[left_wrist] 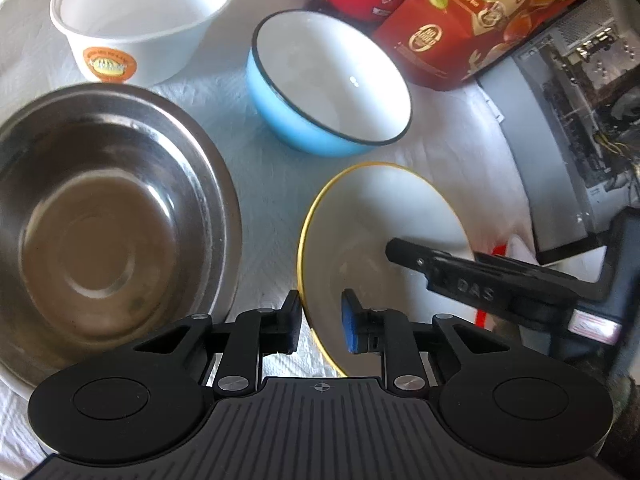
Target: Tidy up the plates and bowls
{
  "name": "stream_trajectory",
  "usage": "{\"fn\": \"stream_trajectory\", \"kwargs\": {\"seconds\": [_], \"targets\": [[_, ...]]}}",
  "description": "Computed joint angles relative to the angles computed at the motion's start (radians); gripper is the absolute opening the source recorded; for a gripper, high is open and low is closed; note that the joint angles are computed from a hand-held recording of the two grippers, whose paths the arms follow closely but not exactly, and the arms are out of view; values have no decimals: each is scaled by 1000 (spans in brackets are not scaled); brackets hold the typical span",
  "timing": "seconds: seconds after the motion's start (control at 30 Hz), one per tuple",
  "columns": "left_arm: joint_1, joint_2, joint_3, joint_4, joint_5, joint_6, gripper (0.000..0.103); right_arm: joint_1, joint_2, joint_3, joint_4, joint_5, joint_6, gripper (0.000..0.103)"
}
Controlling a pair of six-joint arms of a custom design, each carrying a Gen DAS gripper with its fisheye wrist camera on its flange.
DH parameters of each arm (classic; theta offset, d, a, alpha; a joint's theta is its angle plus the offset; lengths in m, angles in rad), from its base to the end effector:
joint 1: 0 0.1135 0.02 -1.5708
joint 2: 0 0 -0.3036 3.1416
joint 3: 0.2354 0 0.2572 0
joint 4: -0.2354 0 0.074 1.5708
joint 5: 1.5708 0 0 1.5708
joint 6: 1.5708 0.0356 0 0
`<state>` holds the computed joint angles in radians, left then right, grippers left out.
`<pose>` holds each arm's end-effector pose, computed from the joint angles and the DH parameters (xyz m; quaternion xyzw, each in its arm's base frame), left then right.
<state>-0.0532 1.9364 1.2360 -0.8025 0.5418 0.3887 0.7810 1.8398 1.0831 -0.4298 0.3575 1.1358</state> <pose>0.3640 -0.0378 0.1774 0.2199 0.9376 -0.2582 0.0769 0.2673 0.2474 0.1786 0.2039 0.9448 0.0534 0.2508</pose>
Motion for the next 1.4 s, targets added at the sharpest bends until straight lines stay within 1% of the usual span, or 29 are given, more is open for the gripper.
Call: {"fn": "stream_trajectory", "kwargs": {"seconds": [0.07, 0.17, 0.27, 0.37, 0.47, 0.5, 0.57, 0.63, 0.7, 0.8, 0.87, 0.93, 1.07, 1.2, 1.23, 1.27, 1.4], "targets": [[15, -2, 20, -24, 17, 29, 23, 2, 7, 22, -26, 23, 17, 47], [49, -7, 58, -61, 59, 76, 23, 19, 4, 67, -98, 90, 53, 47], [83, -2, 113, -101, 107, 119, 23, 37, 3, 127, -186, 165, 83, 47], [109, 17, 182, -122, 130, 142, 23, 58, 7, 193, -259, 233, 122, 47], [111, 60, 275, -132, 142, 120, 23, 62, 5, 252, -290, 254, 120, 47], [105, 73, 302, -119, 147, 111, 23, 59, 0, 268, -294, 260, 106, 47], [76, 80, 325, -58, 120, 40, 23, 41, -16, 289, -296, 258, 73, 48], [42, 107, 362, -22, 89, -29, 23, 6, -43, 272, -263, 225, 19, 48], [7, 134, 392, 5, 64, -69, 24, -48, -67, 228, -199, 170, -48, 48], [-44, 169, 417, 43, -13, -155, 24, -139, -42, 206, -155, 70, -79, 48], [-78, 193, 427, 60, -75, -173, 24, -184, -33, 172, -78, 1, -129, 48], [-101, 210, 426, 83, -141, -183, 24, -221, -3, 168, -26, -50, -172, 48], [-122, 270, 463, 76, -195, -221, 24, -272, 103, 222, 36, -165, -237, 48], [-130, 292, 470, 78, -209, -226, 24, -307, 206, 288, 51, -290, -241, 47], [-133, 298, 476, 73, -207, -227, 24, -311, 225, 303, 50, -316, -243, 45], [-134, 309, 488, 64, -201, -227, 24, -315, 243, 317, 51, -339, -250, 41], [-132, 391, 590, -32, -175, -241, 24, -314, 286, 369, 17, -336, -295, 39]]}}
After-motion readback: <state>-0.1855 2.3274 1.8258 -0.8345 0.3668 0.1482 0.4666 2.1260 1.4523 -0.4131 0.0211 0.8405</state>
